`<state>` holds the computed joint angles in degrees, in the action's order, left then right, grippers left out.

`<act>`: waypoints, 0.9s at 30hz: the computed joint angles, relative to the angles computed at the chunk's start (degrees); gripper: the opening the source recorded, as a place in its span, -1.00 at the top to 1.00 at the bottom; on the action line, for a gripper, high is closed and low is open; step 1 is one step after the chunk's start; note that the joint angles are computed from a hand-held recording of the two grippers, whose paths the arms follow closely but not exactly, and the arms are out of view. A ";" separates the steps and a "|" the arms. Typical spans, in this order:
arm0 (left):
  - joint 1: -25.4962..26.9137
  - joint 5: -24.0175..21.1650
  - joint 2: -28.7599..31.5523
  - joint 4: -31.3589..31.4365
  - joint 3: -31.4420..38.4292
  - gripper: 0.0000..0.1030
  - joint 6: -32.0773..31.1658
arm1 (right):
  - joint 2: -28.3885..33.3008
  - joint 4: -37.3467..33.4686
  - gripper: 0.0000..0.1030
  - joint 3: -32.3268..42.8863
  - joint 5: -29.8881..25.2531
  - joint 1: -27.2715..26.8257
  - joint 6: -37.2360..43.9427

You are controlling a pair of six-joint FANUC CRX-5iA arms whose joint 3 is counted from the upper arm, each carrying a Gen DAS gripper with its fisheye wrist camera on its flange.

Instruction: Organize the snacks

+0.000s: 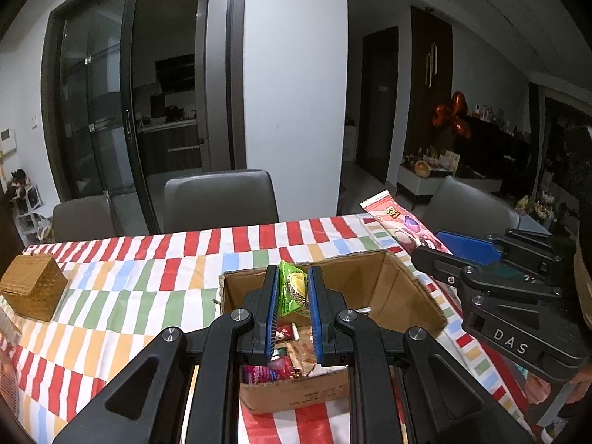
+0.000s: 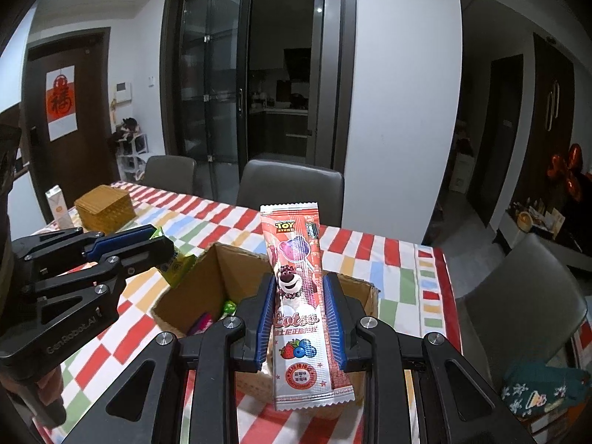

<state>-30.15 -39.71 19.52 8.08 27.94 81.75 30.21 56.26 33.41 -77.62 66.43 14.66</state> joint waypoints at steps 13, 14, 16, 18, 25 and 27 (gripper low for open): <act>-0.75 -3.65 3.74 -5.49 6.64 0.31 4.31 | 2.57 -2.03 0.01 3.57 -2.20 -2.21 1.12; -0.79 -3.38 3.41 -6.08 6.28 0.19 4.74 | 2.50 -1.98 0.01 3.40 -2.54 -2.07 0.94; -1.08 -2.33 1.84 -8.19 4.47 0.11 6.23 | 2.21 -1.85 -0.06 2.93 -3.12 -1.67 0.22; -1.42 -1.54 0.44 -10.22 2.94 -0.01 8.11 | 2.03 -0.90 -0.20 2.33 -3.93 -1.10 -0.97; -2.69 1.47 -6.19 -15.63 -4.49 -0.39 13.07 | 0.44 3.36 -0.44 -1.05 -7.06 2.53 -6.03; -3.31 2.16 -8.10 -17.65 -6.32 -0.50 14.71 | 0.04 4.52 -0.51 -1.97 -8.10 3.76 -7.02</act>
<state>-33.46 -37.55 11.41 -9.57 21.62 96.46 30.25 60.78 31.44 -85.72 70.19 7.63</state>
